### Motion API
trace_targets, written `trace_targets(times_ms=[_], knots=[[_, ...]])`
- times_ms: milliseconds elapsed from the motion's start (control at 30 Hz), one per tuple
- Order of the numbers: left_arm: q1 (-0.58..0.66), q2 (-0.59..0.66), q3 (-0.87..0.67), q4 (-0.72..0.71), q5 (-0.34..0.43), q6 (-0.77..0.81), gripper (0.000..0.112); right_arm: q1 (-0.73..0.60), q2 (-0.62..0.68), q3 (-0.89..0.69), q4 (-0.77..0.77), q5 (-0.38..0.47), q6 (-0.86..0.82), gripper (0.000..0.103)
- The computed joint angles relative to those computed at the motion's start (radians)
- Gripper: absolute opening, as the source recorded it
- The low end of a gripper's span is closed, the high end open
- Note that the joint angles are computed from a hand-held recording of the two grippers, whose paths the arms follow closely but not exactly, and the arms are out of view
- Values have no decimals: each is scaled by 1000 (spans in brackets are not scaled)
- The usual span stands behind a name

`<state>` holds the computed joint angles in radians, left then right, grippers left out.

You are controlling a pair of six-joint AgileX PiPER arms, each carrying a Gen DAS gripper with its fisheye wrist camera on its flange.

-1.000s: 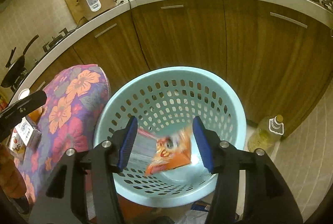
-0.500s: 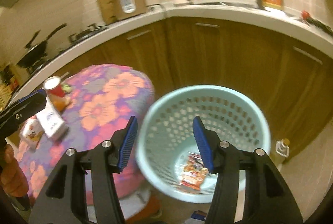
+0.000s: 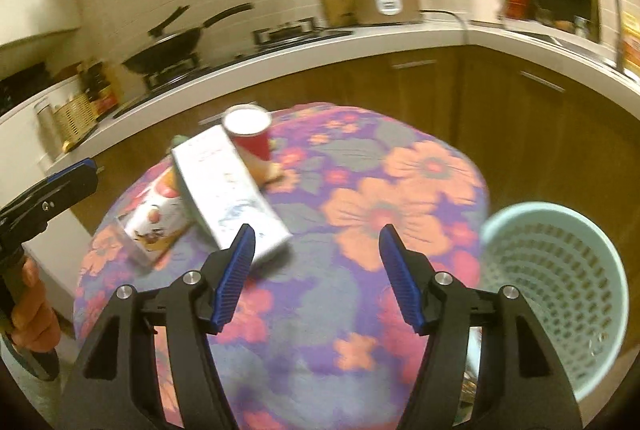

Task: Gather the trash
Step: 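Grasp the white milk carton with the right gripper while the left gripper grasps the printed bottle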

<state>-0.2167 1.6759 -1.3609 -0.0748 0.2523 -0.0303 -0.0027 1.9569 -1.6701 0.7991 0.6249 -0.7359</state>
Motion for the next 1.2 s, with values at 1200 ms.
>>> trace_targets(times_ms=[1200], knots=[[79,282,-238,148,233,-55,74,166,500,-843,-376,371,314,85]])
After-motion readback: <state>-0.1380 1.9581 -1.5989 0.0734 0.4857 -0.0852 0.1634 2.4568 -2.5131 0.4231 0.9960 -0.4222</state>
